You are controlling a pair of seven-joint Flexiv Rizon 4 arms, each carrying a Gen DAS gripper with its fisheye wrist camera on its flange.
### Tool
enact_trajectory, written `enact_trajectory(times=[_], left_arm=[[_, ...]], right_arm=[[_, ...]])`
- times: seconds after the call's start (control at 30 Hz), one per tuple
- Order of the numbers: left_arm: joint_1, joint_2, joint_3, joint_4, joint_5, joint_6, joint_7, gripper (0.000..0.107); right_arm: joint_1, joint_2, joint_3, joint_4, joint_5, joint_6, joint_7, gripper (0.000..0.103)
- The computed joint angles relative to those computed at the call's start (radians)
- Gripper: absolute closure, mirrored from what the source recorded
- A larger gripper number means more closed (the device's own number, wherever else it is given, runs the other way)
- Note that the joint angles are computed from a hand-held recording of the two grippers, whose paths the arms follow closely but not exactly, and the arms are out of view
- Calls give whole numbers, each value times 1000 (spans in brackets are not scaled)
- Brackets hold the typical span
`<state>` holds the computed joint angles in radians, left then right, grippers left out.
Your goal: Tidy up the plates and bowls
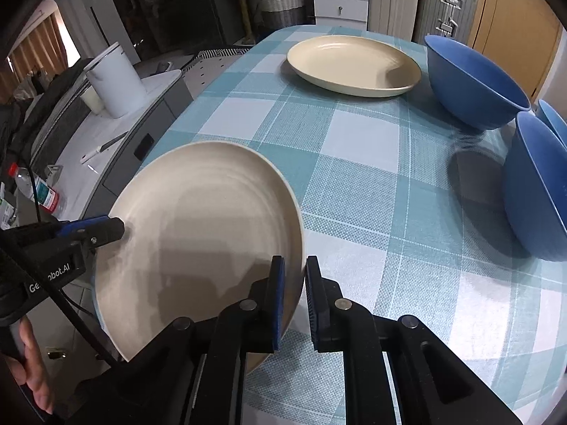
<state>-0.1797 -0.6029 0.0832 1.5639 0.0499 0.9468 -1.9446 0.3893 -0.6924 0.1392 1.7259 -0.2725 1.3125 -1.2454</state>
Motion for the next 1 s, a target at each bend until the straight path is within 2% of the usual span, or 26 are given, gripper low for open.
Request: enact_trajectory(times=[0.1, 0.2, 0.5, 0.57, 0.7, 0.83, 0.93, 1.0], left_arm=[[-2, -1, 3, 0, 2, -2, -5, 92], [2, -1, 1, 7, -1, 4, -9, 92], [-2, 9, 1, 28, -1, 39, -20, 91], [-2, 15, 0, 37, -2, 55, -21, 88], [-15, 29, 8, 46, 8, 86, -41, 67], [-33, 44, 17, 43, 29, 104, -51, 67], [-47, 51, 21, 33, 49, 111, -57, 64], [-69, 53, 36, 18, 75, 110, -79, 62]], right_arm=[[42, 6, -63, 24, -29, 36, 43, 92], [14, 3, -32, 15, -25, 26, 30, 88], [4, 15, -39, 39, -33, 64, 27, 75], [7, 21, -49, 53, -38, 94, 30, 71], [-3, 36, -51, 80, -35, 158, 26, 67], [-23, 52, -42, 100, -26, 210, 13, 54], [-49, 61, -24, 109, -15, 241, 2, 54], [-93, 64, 24, 104, -3, 230, -25, 54]])
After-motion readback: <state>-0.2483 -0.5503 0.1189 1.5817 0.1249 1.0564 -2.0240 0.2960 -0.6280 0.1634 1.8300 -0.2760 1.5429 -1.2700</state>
